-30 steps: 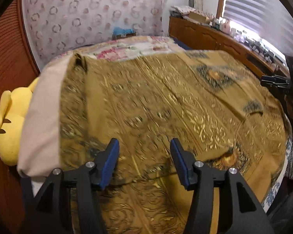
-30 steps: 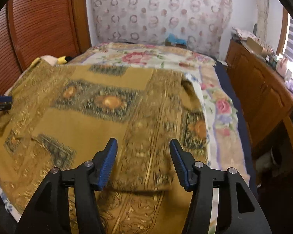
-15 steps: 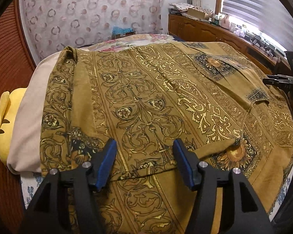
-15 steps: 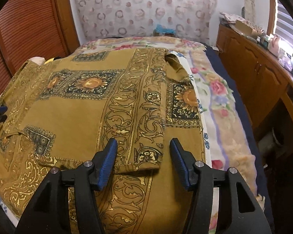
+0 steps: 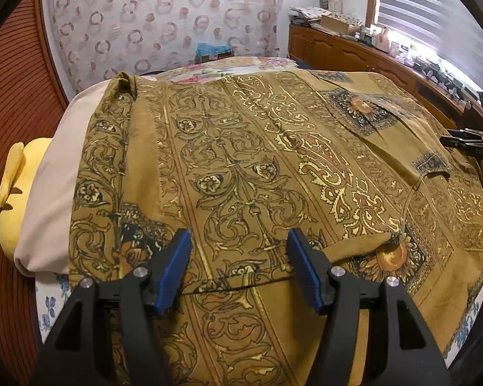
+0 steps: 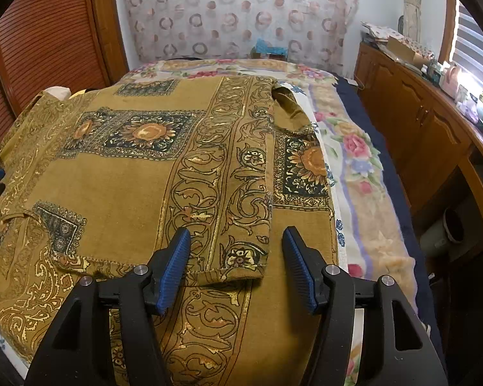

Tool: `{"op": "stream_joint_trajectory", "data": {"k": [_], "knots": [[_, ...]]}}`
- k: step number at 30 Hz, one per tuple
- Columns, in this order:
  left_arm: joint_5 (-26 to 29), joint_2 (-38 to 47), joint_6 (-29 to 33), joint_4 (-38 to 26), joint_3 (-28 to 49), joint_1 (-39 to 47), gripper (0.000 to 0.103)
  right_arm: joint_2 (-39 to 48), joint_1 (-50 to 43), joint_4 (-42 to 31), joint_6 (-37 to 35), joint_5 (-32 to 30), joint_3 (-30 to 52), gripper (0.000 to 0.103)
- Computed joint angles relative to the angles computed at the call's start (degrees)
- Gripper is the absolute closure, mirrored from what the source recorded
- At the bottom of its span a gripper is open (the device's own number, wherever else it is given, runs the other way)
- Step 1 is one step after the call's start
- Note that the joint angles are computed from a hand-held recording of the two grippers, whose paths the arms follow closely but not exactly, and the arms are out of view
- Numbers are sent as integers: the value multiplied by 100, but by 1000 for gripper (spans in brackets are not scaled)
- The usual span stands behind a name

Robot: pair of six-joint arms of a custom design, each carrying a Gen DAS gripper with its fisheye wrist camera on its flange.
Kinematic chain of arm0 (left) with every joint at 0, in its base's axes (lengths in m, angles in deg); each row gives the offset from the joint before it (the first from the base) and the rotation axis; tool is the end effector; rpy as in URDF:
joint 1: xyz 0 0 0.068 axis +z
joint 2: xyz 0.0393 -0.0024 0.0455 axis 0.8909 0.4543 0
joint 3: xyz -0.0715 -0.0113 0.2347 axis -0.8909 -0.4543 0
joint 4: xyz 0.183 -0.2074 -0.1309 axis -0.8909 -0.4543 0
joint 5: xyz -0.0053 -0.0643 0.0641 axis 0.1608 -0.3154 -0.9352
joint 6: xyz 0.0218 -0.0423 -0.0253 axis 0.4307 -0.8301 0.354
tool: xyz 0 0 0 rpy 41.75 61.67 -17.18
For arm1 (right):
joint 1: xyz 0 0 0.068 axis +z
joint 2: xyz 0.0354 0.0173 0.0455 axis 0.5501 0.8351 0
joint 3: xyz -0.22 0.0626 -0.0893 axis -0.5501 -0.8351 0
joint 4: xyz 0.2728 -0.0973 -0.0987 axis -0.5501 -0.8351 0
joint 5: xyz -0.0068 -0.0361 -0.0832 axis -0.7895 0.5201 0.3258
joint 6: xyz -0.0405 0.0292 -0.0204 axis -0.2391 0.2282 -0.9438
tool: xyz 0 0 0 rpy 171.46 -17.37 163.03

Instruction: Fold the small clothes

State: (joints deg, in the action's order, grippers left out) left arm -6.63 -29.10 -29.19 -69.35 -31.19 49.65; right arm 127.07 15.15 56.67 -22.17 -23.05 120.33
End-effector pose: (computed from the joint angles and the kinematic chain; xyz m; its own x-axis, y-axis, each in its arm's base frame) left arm 0.2135 -0.0462 0.0825 -0.7680 0.0172 -0.6402 0.0300 0.9995 -0.0092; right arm 0.3873 -0.1107 0.1195 -0.6820 -0.3536 -0.6401 -0.4503 0.8928 -0.0135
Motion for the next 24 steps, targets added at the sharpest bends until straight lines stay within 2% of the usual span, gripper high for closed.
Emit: {"op": "stream_joint_trajectory", "data": {"k": [3, 6, 8, 10, 13, 14, 18, 20, 23, 24], "knots": [[-115, -78, -107, -27, -54, -75, 40, -6, 1, 3, 1, 3, -4, 42], [-127, -499, -264, -203, -235, 45, 41, 6, 4, 5, 2, 7, 3, 42], [97, -1326, -389, -535, -528, 301, 42, 3, 3, 10, 2, 9, -3, 42], [86, -2231, -465, -1051, -769, 475, 42, 6, 2, 10, 0, 4, -1, 41], [11, -2946, -400, -1556, -939, 699, 44, 4, 7, 14, 3, 9, -4, 41], [28, -2937, -350, -1574, -942, 786, 49, 3, 8, 20, 3, 12, -7, 41], [154, -2509, -225, -1297, -908, 1105, 54, 8, 3, 19, -1, 10, -2, 41], [162, -2333, -187, -1111, -931, 1135, 59, 1, 11, 26, 5, 16, -12, 41], [-86, -1859, -118, -792, -832, 931, 69, 0, 13, 30, 7, 18, -15, 41], [-165, -1721, -96, -686, -792, 875, 70, -2, 14, 32, 9, 19, -18, 41]]}}
